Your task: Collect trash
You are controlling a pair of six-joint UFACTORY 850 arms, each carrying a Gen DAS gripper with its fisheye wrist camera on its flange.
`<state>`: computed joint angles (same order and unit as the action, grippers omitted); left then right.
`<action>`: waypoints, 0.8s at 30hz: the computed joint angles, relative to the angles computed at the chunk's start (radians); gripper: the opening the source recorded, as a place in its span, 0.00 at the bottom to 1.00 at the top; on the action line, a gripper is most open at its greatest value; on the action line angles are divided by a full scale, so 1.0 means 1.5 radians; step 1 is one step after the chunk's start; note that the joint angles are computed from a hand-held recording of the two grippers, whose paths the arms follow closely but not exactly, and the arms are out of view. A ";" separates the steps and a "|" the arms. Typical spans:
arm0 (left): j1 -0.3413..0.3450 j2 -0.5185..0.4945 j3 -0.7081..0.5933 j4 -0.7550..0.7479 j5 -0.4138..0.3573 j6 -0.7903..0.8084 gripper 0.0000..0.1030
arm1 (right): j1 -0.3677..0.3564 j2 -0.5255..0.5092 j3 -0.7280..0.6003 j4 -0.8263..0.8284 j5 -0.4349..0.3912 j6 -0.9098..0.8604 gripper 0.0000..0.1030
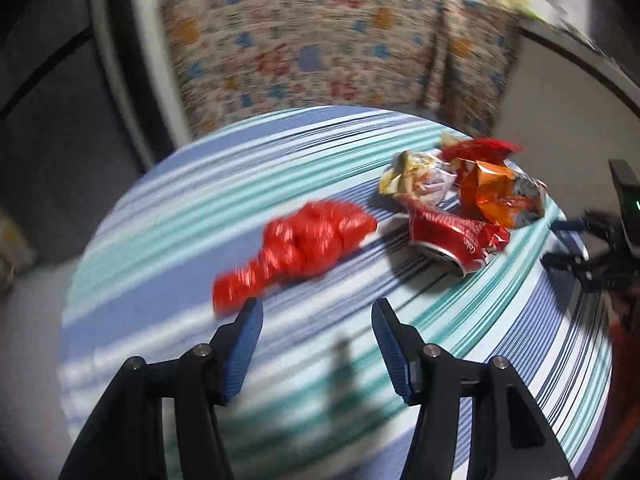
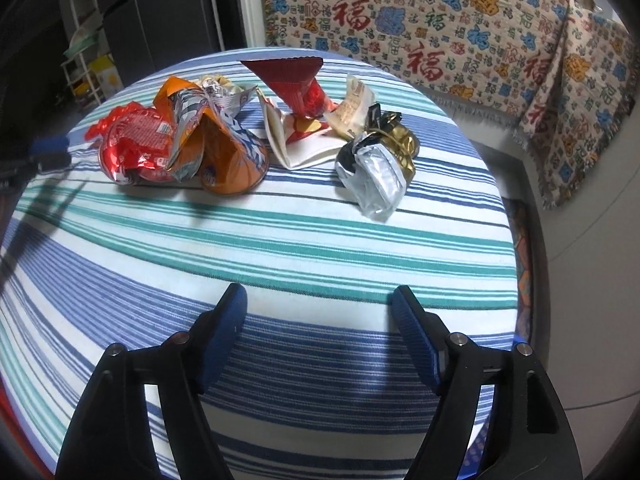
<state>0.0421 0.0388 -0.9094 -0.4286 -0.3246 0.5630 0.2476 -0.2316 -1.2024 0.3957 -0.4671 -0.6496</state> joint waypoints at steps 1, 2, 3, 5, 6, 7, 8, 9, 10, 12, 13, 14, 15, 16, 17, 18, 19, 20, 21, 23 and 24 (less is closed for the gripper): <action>0.005 -0.012 -0.017 -0.016 -0.014 0.046 0.56 | 0.001 -0.002 -0.002 0.000 0.000 0.001 0.76; 0.010 -0.026 -0.037 -0.037 -0.034 0.091 0.56 | 0.001 -0.004 -0.004 0.007 -0.002 -0.008 0.76; 0.013 -0.038 -0.051 -0.047 -0.047 0.116 0.56 | 0.002 -0.007 -0.007 0.007 -0.002 -0.006 0.77; 0.008 -0.071 -0.092 -0.037 -0.061 0.146 0.56 | 0.004 -0.010 -0.010 0.008 0.001 -0.005 0.78; 0.006 -0.080 -0.104 -0.033 -0.062 0.156 0.56 | 0.004 -0.011 -0.011 0.008 0.002 -0.004 0.78; 0.003 -0.093 -0.120 -0.034 -0.068 0.162 0.56 | 0.004 -0.013 -0.012 0.009 0.003 -0.005 0.79; 0.003 -0.105 -0.134 -0.037 -0.074 0.171 0.56 | 0.005 -0.013 -0.012 0.011 0.004 -0.006 0.79; 0.004 -0.120 -0.151 -0.041 -0.085 0.183 0.56 | 0.004 -0.014 -0.013 0.012 0.004 -0.007 0.79; 0.006 -0.131 -0.160 -0.048 -0.096 0.197 0.57 | 0.004 -0.015 -0.014 0.014 0.004 -0.009 0.79; 0.010 -0.164 -0.191 -0.046 -0.132 0.208 0.60 | 0.003 -0.015 -0.014 0.013 0.004 -0.010 0.79; 0.010 -0.177 -0.201 -0.027 -0.143 0.198 0.60 | 0.004 -0.016 -0.015 0.014 0.004 -0.012 0.79; 0.009 -0.187 -0.208 -0.021 -0.153 0.195 0.60 | 0.003 -0.017 -0.016 0.015 0.004 -0.015 0.79; 0.010 -0.199 -0.216 -0.010 -0.165 0.190 0.60 | 0.003 -0.017 -0.017 0.018 0.003 -0.019 0.79; 0.010 -0.202 -0.216 -0.003 -0.163 0.186 0.60 | 0.002 -0.018 -0.017 0.020 0.003 -0.022 0.79; 0.007 -0.204 -0.212 0.016 -0.153 0.175 0.60 | 0.001 -0.018 -0.018 0.022 0.001 -0.025 0.79; 0.004 -0.203 -0.208 0.026 -0.145 0.169 0.60 | 0.000 -0.019 -0.019 0.023 0.000 -0.028 0.79; 0.002 -0.200 -0.201 0.030 -0.135 0.169 0.60 | -0.002 -0.020 -0.021 0.024 -0.002 -0.030 0.79; 0.003 -0.198 -0.196 0.020 -0.131 0.179 0.60 | -0.003 -0.021 -0.023 0.025 -0.005 -0.030 0.79; 0.004 -0.194 -0.189 0.005 -0.129 0.190 0.60 | -0.006 -0.021 -0.023 0.028 -0.007 -0.030 0.78; 0.006 -0.187 -0.178 -0.021 -0.122 0.193 0.50 | -0.013 -0.020 -0.024 0.034 -0.011 -0.028 0.75; 0.008 -0.185 -0.175 -0.030 -0.121 0.187 0.46 | -0.019 -0.022 -0.029 0.046 -0.010 -0.025 0.75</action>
